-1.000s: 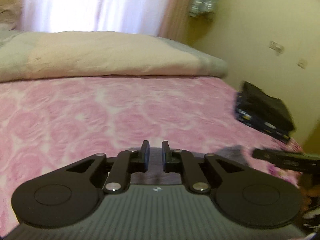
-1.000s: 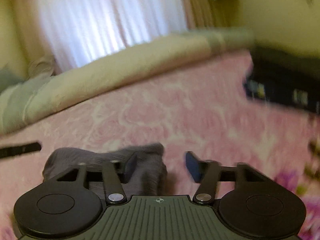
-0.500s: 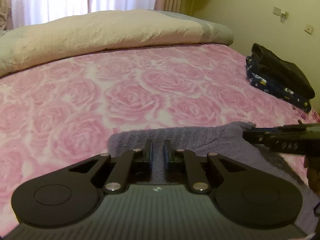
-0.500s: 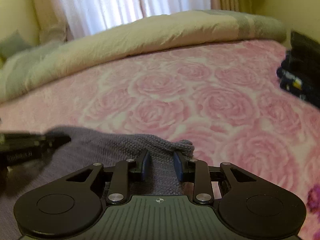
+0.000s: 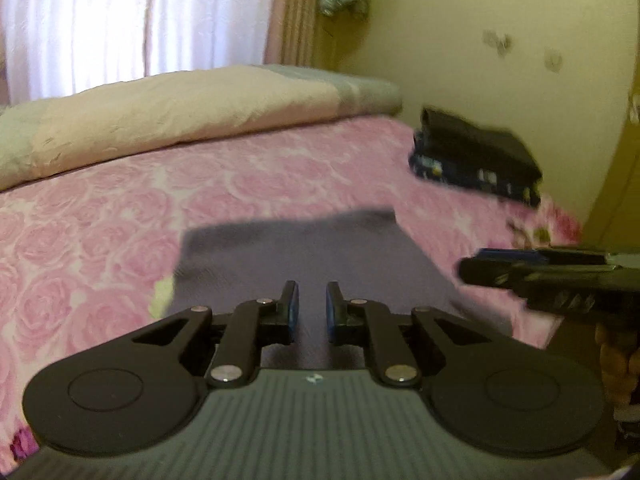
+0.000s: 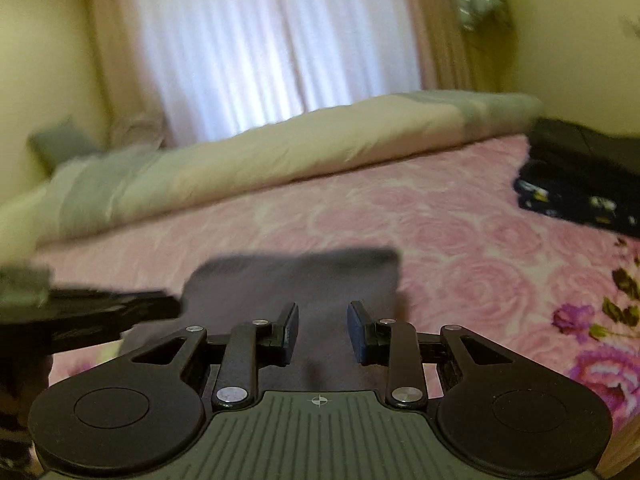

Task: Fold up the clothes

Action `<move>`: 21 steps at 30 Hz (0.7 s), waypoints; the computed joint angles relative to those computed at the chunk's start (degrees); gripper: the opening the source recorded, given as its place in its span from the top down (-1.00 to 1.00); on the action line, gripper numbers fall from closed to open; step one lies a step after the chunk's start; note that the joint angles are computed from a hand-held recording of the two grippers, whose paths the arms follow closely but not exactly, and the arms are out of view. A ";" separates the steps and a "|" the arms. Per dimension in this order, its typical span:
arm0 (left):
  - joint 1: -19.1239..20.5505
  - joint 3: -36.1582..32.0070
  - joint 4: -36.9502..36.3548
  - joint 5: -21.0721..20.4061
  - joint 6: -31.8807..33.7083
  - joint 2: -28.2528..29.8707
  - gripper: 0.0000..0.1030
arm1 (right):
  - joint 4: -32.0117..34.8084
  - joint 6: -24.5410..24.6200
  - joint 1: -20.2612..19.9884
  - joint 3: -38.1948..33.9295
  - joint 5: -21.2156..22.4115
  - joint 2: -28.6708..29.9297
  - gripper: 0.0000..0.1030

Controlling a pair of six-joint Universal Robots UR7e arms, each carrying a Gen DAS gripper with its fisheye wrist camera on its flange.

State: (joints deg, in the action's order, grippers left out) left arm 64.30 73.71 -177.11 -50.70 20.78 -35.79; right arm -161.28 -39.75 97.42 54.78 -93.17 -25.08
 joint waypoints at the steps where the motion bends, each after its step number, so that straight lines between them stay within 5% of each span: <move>1: 0.03 -0.39 -0.99 1.37 1.42 1.15 0.76 | -1.89 -1.65 0.27 0.83 -2.12 0.70 0.40; 5: 0.53 -2.52 -4.99 3.67 2.85 4.96 0.76 | -7.23 -7.34 0.58 0.30 -9.64 5.03 0.41; 10: 0.52 -3.78 -3.43 4.61 -0.07 5.30 0.77 | -1.36 -6.05 0.49 -5.62 -10.99 7.51 0.41; 13: 0.16 -0.81 -0.09 2.33 -6.37 1.41 0.79 | 4.37 -0.53 0.09 -6.76 -9.12 6.20 0.40; 17: -1.35 2.71 -2.56 1.75 -2.41 -1.26 0.79 | 3.43 5.86 -0.12 -2.55 -3.47 1.77 0.40; 21: -1.21 1.08 2.57 1.25 -0.58 -0.80 0.79 | 5.05 3.78 0.61 -2.01 0.27 1.30 0.40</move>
State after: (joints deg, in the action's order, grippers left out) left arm 63.10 74.79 -174.54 -49.45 20.20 -36.59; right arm -156.23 -35.96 98.03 52.77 -92.91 -23.77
